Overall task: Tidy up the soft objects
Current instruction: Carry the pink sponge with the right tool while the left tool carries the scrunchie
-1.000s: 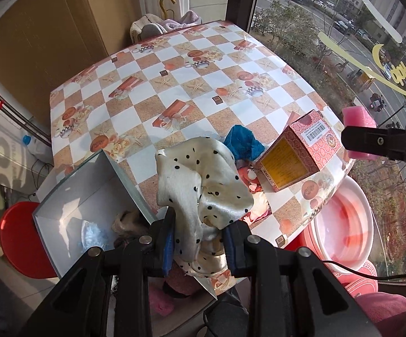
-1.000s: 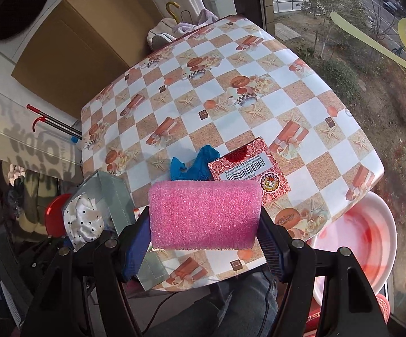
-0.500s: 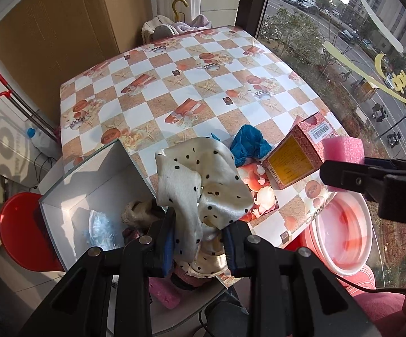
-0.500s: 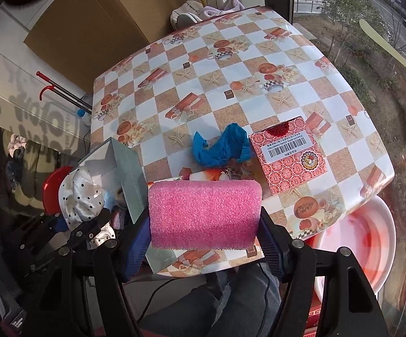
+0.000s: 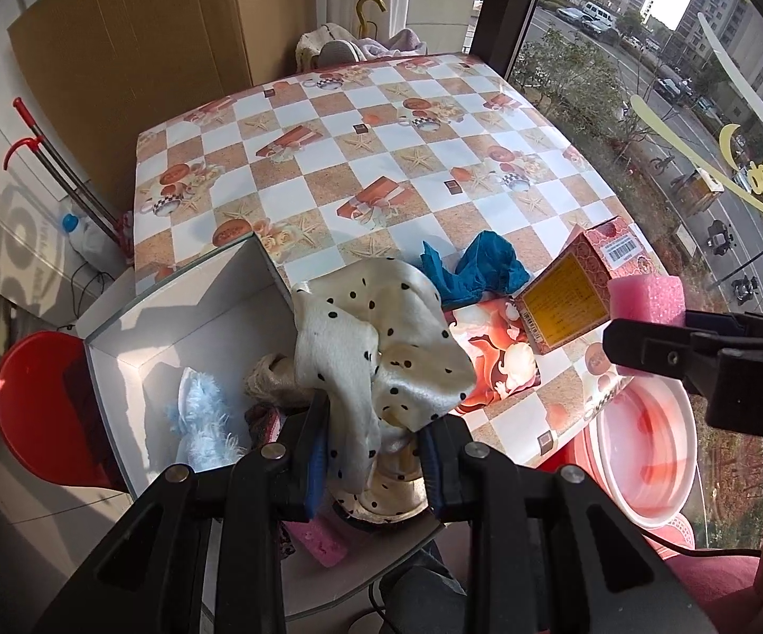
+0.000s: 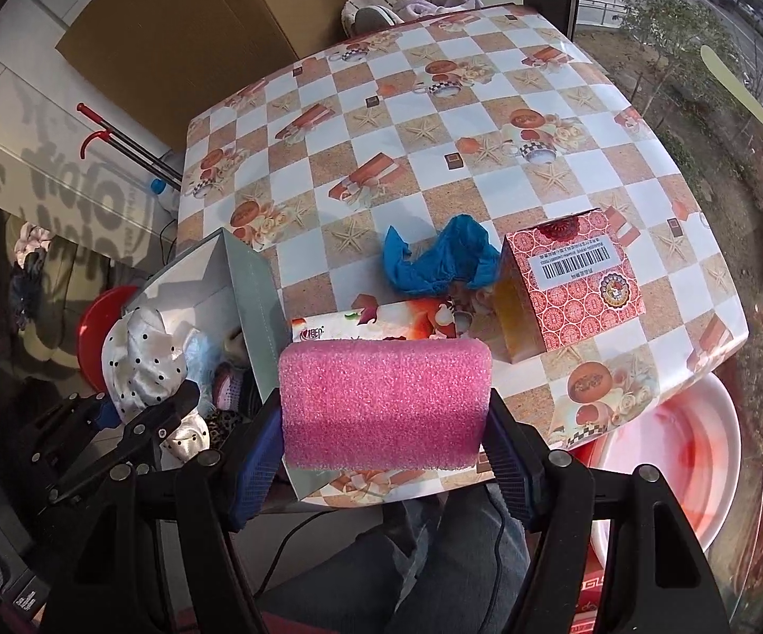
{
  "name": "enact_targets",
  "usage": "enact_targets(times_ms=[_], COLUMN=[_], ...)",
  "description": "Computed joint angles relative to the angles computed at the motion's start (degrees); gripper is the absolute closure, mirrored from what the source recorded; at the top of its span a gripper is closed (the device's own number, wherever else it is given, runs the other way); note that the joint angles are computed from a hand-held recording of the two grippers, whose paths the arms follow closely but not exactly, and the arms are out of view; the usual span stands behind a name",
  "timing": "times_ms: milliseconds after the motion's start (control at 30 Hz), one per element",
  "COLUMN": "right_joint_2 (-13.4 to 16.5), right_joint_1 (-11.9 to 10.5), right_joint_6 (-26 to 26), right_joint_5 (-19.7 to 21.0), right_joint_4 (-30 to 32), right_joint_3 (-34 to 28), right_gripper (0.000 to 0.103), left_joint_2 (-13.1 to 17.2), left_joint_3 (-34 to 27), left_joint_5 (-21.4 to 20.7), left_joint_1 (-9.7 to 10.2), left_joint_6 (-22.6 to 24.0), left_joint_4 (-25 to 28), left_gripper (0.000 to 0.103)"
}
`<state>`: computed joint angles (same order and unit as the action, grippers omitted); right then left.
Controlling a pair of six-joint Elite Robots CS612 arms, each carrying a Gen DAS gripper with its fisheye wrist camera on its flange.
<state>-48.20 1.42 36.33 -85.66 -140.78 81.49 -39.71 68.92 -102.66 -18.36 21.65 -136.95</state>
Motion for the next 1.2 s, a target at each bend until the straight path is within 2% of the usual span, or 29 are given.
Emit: enact_targets(times_ms=[400, 867, 1200], right_joint_2=[1.16, 4.31, 6.29], right_joint_1=[0.85, 2.54, 3.46], right_joint_6=[-2.42, -9.64, -13.53], right_joint_5=[1.15, 3.85, 5.3], right_joint_4=[1.65, 4.41, 7.23], right_joint_3=[-2.24, -8.12, -11.58], right_gripper=[0.032, 0.032, 0.032], left_joint_2=[-0.35, -1.05, -0.96], left_joint_3=[0.91, 2.57, 2.77], left_joint_5=[0.33, 2.91, 4.57], left_joint_1=[1.23, 3.58, 4.68], left_joint_6=[-3.0, -10.11, -13.71], left_joint_4=[-1.38, -4.53, -4.42], left_gripper=[0.071, 0.071, 0.071])
